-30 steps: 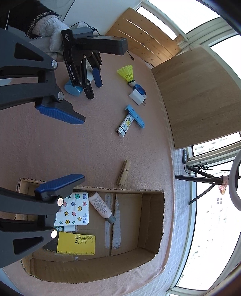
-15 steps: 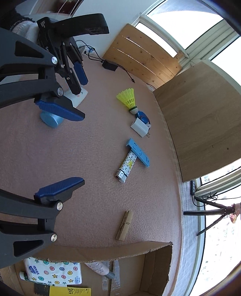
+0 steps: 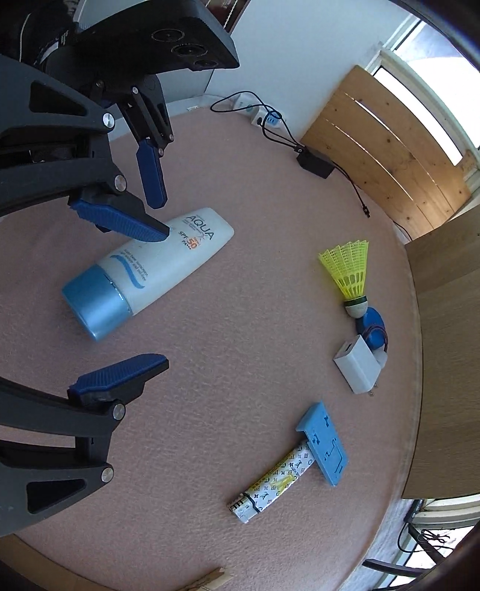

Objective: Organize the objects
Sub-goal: 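Close the right tool on the sunscreen tube near its blue cap, then carry the tube upright with the right tool into the box and open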

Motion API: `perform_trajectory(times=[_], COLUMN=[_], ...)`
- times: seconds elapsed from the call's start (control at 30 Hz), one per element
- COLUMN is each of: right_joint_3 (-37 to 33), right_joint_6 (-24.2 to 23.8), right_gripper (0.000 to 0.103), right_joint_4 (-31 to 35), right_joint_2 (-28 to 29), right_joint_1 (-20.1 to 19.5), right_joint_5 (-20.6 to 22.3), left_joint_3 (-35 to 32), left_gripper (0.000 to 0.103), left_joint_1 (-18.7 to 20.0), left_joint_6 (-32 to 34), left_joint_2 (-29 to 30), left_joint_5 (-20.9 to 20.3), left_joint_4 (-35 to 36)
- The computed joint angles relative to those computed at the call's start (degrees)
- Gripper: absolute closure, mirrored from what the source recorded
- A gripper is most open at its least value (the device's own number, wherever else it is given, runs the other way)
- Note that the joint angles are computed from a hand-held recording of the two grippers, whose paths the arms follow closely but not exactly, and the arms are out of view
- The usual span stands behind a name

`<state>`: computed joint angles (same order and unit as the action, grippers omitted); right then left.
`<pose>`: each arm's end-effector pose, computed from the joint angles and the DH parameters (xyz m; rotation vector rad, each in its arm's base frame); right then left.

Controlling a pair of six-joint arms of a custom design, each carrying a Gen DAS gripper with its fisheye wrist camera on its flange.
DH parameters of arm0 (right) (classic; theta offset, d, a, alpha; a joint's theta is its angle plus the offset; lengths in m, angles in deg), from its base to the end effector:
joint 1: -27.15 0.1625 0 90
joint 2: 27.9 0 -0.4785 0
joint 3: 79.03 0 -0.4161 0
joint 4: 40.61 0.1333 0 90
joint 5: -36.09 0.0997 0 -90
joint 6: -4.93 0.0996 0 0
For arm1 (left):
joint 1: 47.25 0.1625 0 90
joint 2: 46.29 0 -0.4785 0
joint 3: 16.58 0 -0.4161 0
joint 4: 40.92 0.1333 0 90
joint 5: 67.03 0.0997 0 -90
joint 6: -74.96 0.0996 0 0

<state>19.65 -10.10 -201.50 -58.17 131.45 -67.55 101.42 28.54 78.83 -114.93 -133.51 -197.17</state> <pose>0.2719 -0.6223 -0.0756 0.7276 -2.8100 0.0606 0.0285 -0.5923 0.2340 0.3450 2.7042 -0.4540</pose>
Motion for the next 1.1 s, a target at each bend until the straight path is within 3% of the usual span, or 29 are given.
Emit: perform_trajectory(times=[0.07,0.13,0.23,0.67,0.83,1.1], right_joint_3=[-0.31,-0.5,-0.34,-0.12,-0.88,-3.16], right_joint_6=[0.55,1.53,2.62,4.55,4.54,3.32], right_gripper=[0.05,0.063,0.071,0.074,0.074,0.069], right_joint_4=[0.83,1.74,2.83,6.08,8.05,8.13], right_joint_2=[0.32,0.49,0.27,-0.09,0.82,3.19], right_joint_1=[-0.16,-0.41,-0.88,-1.51,-0.99,0.88], right_joint_5=[0.78,1.44,2.92,6.63,6.98,3.78], left_joint_3=[-0.42,-0.8,-1.19,-1.65,-0.93,-1.29], left_gripper=[0.047,0.047,0.047,0.046,0.041,0.041], left_joint_1=[0.36,0.53,0.54,0.57,0.27,0.99], left_joint_6=[-0.11,0.31,1.38,3.91,3.87,3.03], left_joint_2=[0.29,0.58,0.84,0.17,-0.12,0.86], left_joint_5=[-0.72,-1.12,-1.4,-3.24,-3.6,-2.95], left_joint_4=[0.0,0.01,0.3,3.67,3.71,2.31])
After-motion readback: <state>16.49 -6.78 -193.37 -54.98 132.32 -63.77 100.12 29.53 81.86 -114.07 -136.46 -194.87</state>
